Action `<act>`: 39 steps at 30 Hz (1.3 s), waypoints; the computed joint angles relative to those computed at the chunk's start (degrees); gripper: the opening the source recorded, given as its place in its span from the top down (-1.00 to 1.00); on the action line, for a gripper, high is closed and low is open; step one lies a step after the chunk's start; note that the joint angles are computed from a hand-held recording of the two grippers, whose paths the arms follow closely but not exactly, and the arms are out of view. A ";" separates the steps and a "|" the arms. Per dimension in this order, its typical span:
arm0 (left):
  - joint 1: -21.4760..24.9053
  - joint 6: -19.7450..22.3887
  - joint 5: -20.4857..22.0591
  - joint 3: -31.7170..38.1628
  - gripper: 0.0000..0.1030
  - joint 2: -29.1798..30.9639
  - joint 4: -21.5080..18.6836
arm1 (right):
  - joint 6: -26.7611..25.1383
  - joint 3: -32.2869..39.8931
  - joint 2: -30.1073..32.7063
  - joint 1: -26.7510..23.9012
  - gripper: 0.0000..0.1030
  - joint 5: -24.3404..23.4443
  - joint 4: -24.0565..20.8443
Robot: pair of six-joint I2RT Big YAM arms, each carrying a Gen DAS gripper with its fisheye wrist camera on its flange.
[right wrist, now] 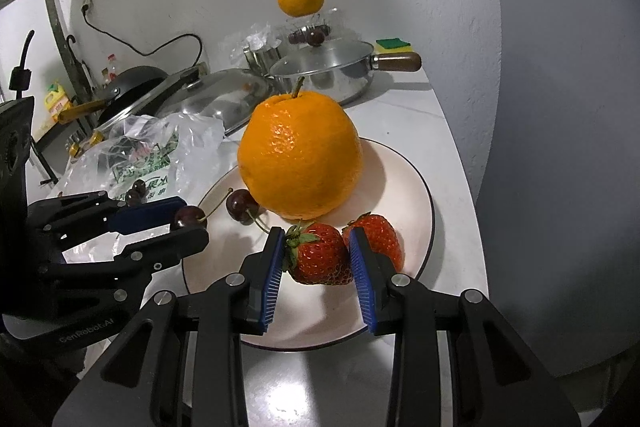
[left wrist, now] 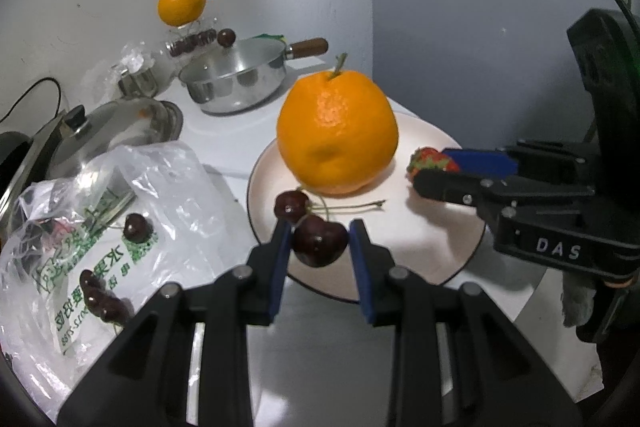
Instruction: Organize fruits
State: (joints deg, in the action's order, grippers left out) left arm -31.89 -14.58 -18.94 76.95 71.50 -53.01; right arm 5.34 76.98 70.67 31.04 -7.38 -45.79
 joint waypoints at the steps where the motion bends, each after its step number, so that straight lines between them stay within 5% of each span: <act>1: 0.10 0.01 0.12 0.05 0.40 0.16 0.04 | -0.24 0.13 0.29 0.02 0.32 -0.08 -0.11; 20: 1.55 -0.44 1.61 0.13 0.37 1.07 0.21 | -1.28 1.00 1.49 1.23 0.32 1.20 -0.32; 28: 1.26 -0.70 1.26 -0.55 0.26 -0.14 0.31 | -0.92 1.34 1.61 2.21 0.31 3.39 -1.30; 31: 1.06 -1.03 0.92 -1.00 -0.07 -1.11 0.59 | -0.57 1.17 1.45 2.57 0.23 4.13 -1.37; 39: 0.84 -2.08 -0.43 -1.55 -0.09 -3.16 0.67 | 0.17 1.11 0.57 3.12 0.17 5.49 -1.59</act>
